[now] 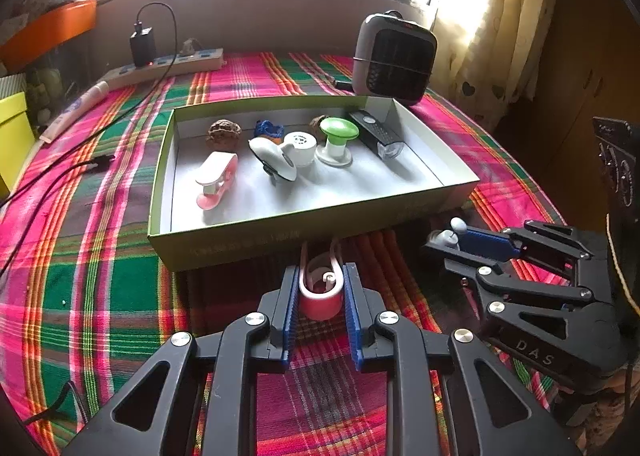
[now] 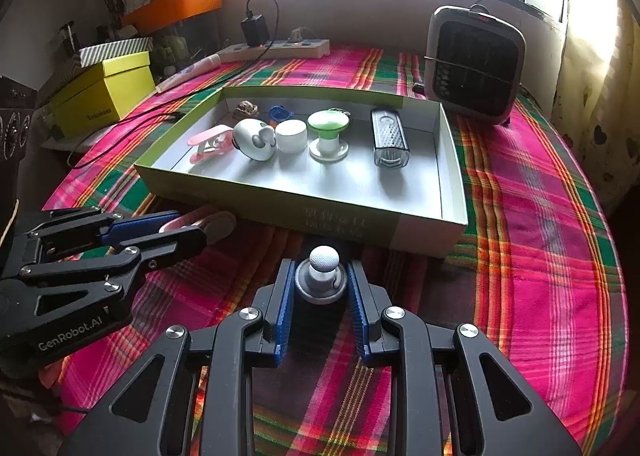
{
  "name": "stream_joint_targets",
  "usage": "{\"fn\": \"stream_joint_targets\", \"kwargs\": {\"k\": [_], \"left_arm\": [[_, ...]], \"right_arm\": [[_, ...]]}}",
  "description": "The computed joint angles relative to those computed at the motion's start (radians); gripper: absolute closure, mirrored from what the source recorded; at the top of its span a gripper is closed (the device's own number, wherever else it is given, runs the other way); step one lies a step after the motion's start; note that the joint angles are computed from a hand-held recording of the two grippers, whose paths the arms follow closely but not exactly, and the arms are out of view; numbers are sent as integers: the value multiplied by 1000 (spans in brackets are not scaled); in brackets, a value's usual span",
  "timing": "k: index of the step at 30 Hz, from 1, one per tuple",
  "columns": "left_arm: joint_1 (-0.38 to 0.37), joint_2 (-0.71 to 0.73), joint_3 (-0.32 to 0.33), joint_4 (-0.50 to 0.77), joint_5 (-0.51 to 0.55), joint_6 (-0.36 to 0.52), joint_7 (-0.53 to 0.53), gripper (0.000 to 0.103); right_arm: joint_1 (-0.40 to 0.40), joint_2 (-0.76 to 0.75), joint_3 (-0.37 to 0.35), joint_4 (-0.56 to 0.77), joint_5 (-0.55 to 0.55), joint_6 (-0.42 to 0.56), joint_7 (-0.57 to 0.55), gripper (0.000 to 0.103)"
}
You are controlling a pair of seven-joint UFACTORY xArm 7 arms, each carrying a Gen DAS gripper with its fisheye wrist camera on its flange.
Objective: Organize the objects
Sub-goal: 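Lift and carry the pink loop and white knob object over the tray with both grippers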
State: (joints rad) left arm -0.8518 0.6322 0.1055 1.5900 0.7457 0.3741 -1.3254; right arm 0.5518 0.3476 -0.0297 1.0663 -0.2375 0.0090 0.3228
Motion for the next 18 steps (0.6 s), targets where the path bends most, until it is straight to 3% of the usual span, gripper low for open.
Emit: {"fn": "stream_joint_targets", "kwargs": {"k": [18], "left_arm": [[-22, -20, 13, -7, 50, 12, -46, 84]], "right_arm": [[0, -28, 0, -36, 28, -48, -18, 76]]}}
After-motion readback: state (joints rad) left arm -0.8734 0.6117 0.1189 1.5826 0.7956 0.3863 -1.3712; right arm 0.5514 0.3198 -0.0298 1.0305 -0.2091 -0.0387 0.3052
